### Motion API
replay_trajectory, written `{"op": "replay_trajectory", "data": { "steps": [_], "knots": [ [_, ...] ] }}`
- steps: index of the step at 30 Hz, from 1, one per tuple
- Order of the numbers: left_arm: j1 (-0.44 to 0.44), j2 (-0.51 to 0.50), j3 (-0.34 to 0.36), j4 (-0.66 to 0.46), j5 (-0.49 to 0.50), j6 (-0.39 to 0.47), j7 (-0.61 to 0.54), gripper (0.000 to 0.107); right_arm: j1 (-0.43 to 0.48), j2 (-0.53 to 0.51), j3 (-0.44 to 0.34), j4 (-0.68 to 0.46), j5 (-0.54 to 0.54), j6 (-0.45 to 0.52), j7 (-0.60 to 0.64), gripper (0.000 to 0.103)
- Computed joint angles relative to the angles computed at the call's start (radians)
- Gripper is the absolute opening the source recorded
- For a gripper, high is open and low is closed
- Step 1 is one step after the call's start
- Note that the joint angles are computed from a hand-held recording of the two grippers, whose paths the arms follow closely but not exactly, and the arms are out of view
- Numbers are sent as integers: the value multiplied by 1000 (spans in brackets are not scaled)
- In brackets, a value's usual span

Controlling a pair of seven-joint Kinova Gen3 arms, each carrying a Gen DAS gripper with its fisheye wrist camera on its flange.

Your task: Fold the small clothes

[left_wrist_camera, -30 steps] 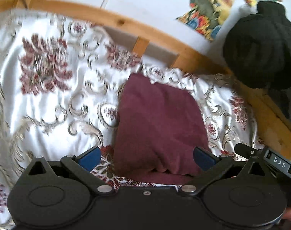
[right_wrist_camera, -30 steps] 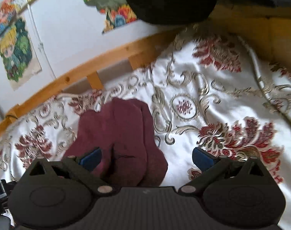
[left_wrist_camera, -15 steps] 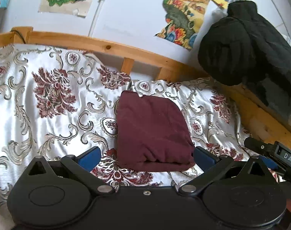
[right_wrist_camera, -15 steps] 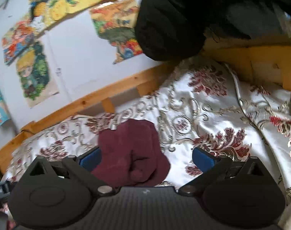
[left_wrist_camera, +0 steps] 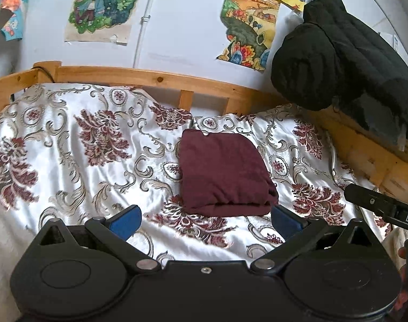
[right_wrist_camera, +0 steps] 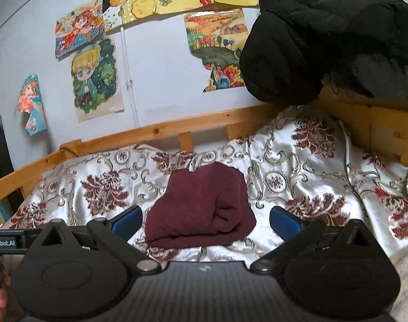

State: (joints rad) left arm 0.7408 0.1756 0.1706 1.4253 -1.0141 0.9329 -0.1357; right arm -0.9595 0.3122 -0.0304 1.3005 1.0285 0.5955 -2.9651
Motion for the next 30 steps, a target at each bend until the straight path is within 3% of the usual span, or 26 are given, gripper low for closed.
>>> {"op": "replay_trajectory", "data": {
  "steps": [6, 30],
  "knots": [
    [6, -4, 7, -5, 35, 58, -10, 102, 15, 4, -20, -32, -106, 70, 50, 103],
    [5, 8, 0, -23, 73, 56, -57, 102, 18, 16, -7, -55, -187, 69, 139, 103]
  ]
}}
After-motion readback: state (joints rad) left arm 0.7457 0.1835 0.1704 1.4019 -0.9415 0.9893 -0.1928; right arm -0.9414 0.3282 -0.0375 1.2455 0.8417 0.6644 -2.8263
